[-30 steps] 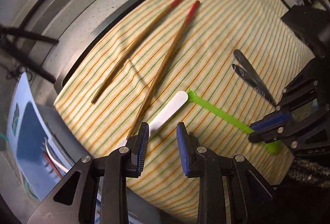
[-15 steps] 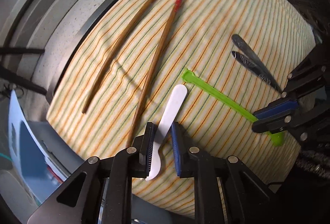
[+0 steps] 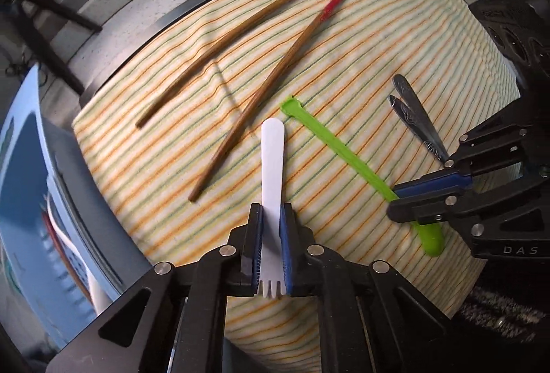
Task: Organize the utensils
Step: 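Grasp the white plastic fork with the left tool while the right tool holds the green spoon, then carry the white fork and green spoon together into the blue basket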
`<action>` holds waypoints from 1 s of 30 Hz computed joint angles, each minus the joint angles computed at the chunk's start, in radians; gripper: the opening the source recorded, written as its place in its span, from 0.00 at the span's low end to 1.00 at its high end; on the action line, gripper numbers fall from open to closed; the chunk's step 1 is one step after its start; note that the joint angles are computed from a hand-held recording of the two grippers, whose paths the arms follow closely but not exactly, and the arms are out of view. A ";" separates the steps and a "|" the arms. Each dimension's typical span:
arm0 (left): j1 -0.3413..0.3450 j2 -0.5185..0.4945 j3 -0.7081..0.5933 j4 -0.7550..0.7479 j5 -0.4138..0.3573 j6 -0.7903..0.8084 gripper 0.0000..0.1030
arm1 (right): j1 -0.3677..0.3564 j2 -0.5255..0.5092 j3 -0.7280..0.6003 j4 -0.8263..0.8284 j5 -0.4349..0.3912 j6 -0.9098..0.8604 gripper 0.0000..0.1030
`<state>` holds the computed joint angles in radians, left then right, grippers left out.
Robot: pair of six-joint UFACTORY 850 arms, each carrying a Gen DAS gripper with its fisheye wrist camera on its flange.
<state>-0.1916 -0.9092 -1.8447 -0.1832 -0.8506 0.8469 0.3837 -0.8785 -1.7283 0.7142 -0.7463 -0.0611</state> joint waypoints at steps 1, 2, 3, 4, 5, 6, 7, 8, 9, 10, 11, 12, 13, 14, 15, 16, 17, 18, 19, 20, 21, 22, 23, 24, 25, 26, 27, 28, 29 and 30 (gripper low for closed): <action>0.007 0.028 0.057 -0.017 0.022 -0.004 0.08 | 0.000 -0.001 -0.001 0.003 0.003 -0.004 0.06; 0.011 0.048 0.093 -0.038 0.045 -0.014 0.08 | -0.001 -0.003 -0.002 0.008 0.006 -0.011 0.06; 0.016 0.064 0.122 -0.061 0.059 -0.023 0.08 | -0.001 -0.004 -0.003 0.012 0.009 -0.015 0.06; 0.024 0.078 0.149 -0.083 0.075 -0.027 0.08 | -0.002 0.000 0.003 0.018 0.015 -0.021 0.06; 0.031 0.099 0.183 -0.112 0.095 -0.031 0.08 | -0.003 0.004 0.010 0.025 0.023 -0.028 0.06; 0.041 0.115 0.213 -0.156 0.102 -0.029 0.08 | -0.003 0.006 0.014 0.033 0.033 -0.035 0.06; 0.048 0.129 0.241 -0.195 0.116 -0.030 0.08 | -0.003 0.009 0.020 0.039 0.047 -0.044 0.06; 0.056 0.142 0.265 -0.222 0.136 -0.032 0.08 | -0.003 0.009 0.026 0.052 0.059 -0.054 0.06; 0.060 0.159 0.297 -0.244 0.168 -0.039 0.08 | -0.004 0.013 0.035 0.070 0.069 -0.064 0.06; 0.063 0.172 0.322 -0.268 0.194 -0.045 0.08 | -0.005 0.017 0.046 0.093 0.077 -0.075 0.06; 0.069 0.184 0.344 -0.310 0.209 -0.052 0.08 | -0.007 0.021 0.056 0.114 0.084 -0.086 0.06; 0.076 0.196 0.363 -0.357 0.211 -0.041 0.08 | -0.009 0.024 0.066 0.137 0.089 -0.098 0.06; 0.077 0.197 0.371 -0.387 0.223 -0.038 0.08 | -0.011 0.027 0.074 0.158 0.094 -0.111 0.06; 0.078 0.211 0.399 -0.414 0.252 -0.033 0.08 | -0.012 0.029 0.080 0.173 0.098 -0.123 0.06; 0.087 0.224 0.423 -0.461 0.268 -0.020 0.08 | -0.012 0.032 0.086 0.182 0.103 -0.132 0.06; 0.097 0.224 0.425 -0.512 0.262 -0.010 0.08 | -0.012 0.032 0.088 0.186 0.108 -0.135 0.06; 0.110 0.222 0.426 -0.560 0.252 0.002 0.08 | -0.009 0.032 0.088 0.185 0.112 -0.132 0.06; 0.115 0.235 0.442 -0.608 0.242 0.007 0.08 | -0.008 0.037 0.094 0.186 0.115 -0.133 0.06; 0.117 0.240 0.445 -0.622 0.238 0.006 0.08 | -0.009 0.044 0.105 0.195 0.114 -0.142 0.06; 0.115 0.248 0.449 -0.618 0.242 -0.001 0.08 | -0.010 0.051 0.116 0.207 0.112 -0.152 0.06; 0.127 0.265 0.469 -0.618 0.244 0.016 0.08 | -0.012 0.059 0.128 0.220 0.109 -0.163 0.06; 0.134 0.273 0.476 -0.618 0.246 0.024 0.08 | -0.011 0.064 0.134 0.226 0.106 -0.168 0.06; 0.142 0.281 0.481 -0.628 0.247 0.033 0.08 | -0.011 0.067 0.138 0.228 0.106 -0.172 0.06; 0.154 0.299 0.496 -0.648 0.244 0.047 0.08 | -0.010 0.075 0.146 0.230 0.109 -0.177 0.06; 0.164 0.312 0.508 -0.666 0.245 0.058 0.08 | -0.009 0.077 0.146 0.230 0.110 -0.177 0.06; 0.165 0.327 0.525 -0.691 0.254 0.071 0.08 | -0.009 0.080 0.145 0.234 0.111 -0.181 0.06; 0.166 0.335 0.521 -0.699 0.256 0.063 0.08 | -0.009 0.086 0.146 0.239 0.115 -0.187 0.06; 0.173 0.343 0.521 -0.705 0.255 0.065 0.08 | -0.008 0.090 0.144 0.240 0.117 -0.192 0.06; 0.170 0.338 0.511 -0.712 0.262 0.063 0.08 | -0.006 0.090 0.137 0.240 0.119 -0.194 0.06; 0.172 0.344 0.509 -0.724 0.273 0.068 0.08 | -0.005 0.091 0.125 0.241 0.119 -0.199 0.06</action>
<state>-0.0191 -0.5653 -1.3356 -0.9073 -0.5774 0.9151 0.3790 -0.7875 -1.6028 0.9552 -0.6272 -0.2597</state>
